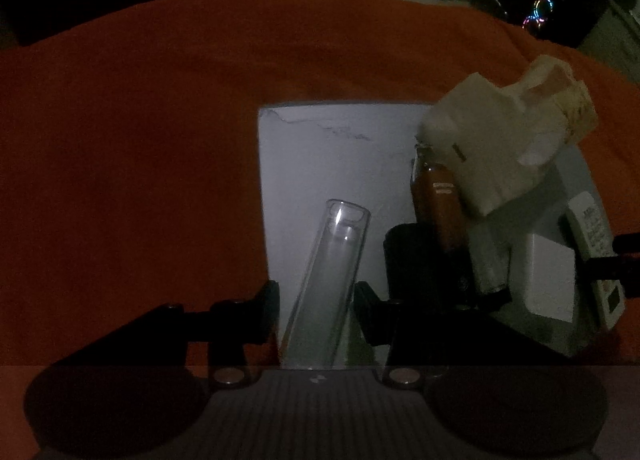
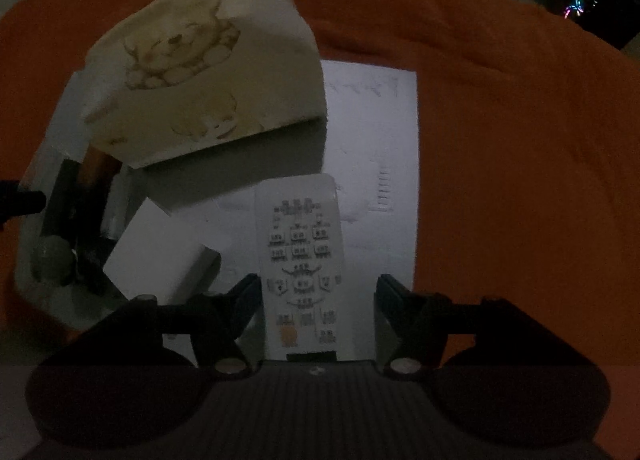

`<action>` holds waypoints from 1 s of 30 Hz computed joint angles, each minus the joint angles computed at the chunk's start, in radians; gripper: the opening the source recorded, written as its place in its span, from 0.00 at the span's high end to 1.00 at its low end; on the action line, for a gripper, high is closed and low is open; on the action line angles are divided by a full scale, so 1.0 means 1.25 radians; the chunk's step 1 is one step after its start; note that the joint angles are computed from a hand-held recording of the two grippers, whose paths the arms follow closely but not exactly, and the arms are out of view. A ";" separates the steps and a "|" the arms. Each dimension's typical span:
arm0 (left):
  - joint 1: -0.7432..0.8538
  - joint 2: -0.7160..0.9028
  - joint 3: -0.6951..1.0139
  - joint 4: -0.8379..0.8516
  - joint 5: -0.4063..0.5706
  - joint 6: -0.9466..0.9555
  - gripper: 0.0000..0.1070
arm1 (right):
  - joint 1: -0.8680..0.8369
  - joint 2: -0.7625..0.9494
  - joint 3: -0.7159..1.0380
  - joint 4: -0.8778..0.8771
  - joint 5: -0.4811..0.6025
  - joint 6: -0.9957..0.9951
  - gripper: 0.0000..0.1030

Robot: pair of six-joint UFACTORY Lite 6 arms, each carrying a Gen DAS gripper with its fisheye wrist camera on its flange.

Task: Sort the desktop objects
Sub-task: 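Close left gripper around the clear glass tube, then carry the remote in right gripper while left carries tube into white box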

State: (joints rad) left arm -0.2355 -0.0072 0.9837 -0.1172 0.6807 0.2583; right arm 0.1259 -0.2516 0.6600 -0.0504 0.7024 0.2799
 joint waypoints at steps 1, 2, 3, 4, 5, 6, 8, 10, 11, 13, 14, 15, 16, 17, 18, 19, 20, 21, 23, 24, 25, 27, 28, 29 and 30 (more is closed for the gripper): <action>-0.003 0.003 -0.001 0.005 -0.008 -0.005 0.61 | 0.003 0.008 0.001 -0.005 -0.002 0.005 0.34; -0.005 0.005 0.000 0.009 -0.012 -0.010 0.59 | 0.006 0.016 0.003 -0.010 -0.005 0.009 0.34; -0.007 0.007 0.000 0.014 -0.017 -0.016 0.59 | 0.004 0.017 0.002 -0.010 -0.003 0.005 0.34; -0.009 0.010 0.001 0.018 -0.021 -0.021 0.59 | 0.002 0.018 0.001 -0.010 -0.002 0.001 0.34; -0.012 0.012 0.001 0.023 -0.025 -0.027 0.59 | 0.000 0.019 0.000 -0.010 0.000 -0.004 0.35; -0.010 0.010 -0.001 0.019 -0.029 -0.023 0.61 | 0.001 0.002 -0.007 -0.023 0.007 0.001 0.39; -0.004 -0.001 -0.010 0.012 -0.037 -0.011 0.73 | -0.002 -0.017 -0.007 -0.008 0.010 -0.027 0.52; 0.009 -0.019 -0.017 -0.014 -0.031 0.014 0.77 | -0.010 -0.023 -0.006 0.006 0.026 -0.030 0.52; 0.020 -0.026 -0.016 -0.035 -0.020 0.030 0.77 | -0.015 -0.029 -0.007 0.016 0.031 -0.038 0.52; 0.034 -0.044 -0.015 -0.063 0.000 0.049 0.77 | -0.023 -0.052 -0.007 0.026 0.048 -0.046 0.52; 0.034 -0.060 -0.017 -0.064 0.008 0.052 0.77 | -0.027 -0.064 -0.007 0.032 0.056 -0.050 0.52; 0.034 -0.075 -0.018 -0.064 0.017 0.055 0.77 | -0.033 -0.080 -0.003 0.039 0.072 -0.054 0.52; 0.037 -0.090 -0.017 -0.069 0.031 0.058 0.77 | -0.039 -0.096 0.001 0.045 0.087 -0.057 0.53; 0.041 -0.104 -0.015 -0.073 0.046 0.061 0.77 | -0.046 -0.111 0.006 0.052 0.103 -0.061 0.53; 0.049 -0.122 -0.012 -0.087 0.069 0.068 0.77 | -0.052 -0.126 0.011 0.058 0.118 -0.064 0.53; 0.054 -0.139 -0.010 -0.094 0.087 0.072 0.77 | -0.041 -0.153 0.011 0.053 0.136 -0.049 0.53; 0.059 -0.155 -0.008 -0.100 0.105 0.075 0.77 | -0.030 -0.178 0.012 0.047 0.154 -0.033 0.53; 0.063 -0.178 -0.008 -0.105 0.126 0.079 0.77 | -0.017 -0.203 0.014 0.042 0.173 -0.015 0.53; 0.068 -0.214 -0.008 -0.109 0.155 0.074 0.77 | -0.001 -0.243 0.031 0.036 0.214 0.005 0.53; 0.078 -0.232 -0.004 -0.120 0.180 0.076 0.77 | 0.019 -0.259 0.046 0.034 0.237 0.030 0.53; 0.086 -0.248 0.000 -0.131 0.206 0.076 0.77 | 0.024 -0.282 0.057 0.038 0.264 0.039 0.53; 0.113 -0.287 0.013 -0.164 0.273 0.088 0.77 | 0.032 -0.314 0.081 0.043 0.306 0.048 0.53; 0.121 -0.305 0.016 -0.174 0.297 0.091 0.77 | 0.043 -0.332 0.093 0.042 0.327 0.058 0.53; 0.126 -0.331 0.019 -0.182 0.323 0.094 0.77 | 0.062 -0.349 0.105 0.035 0.348 0.076 0.53; 0.125 -0.361 0.018 -0.186 0.348 0.093 0.77 | 0.094 -0.368 0.120 0.024 0.374 0.107 0.53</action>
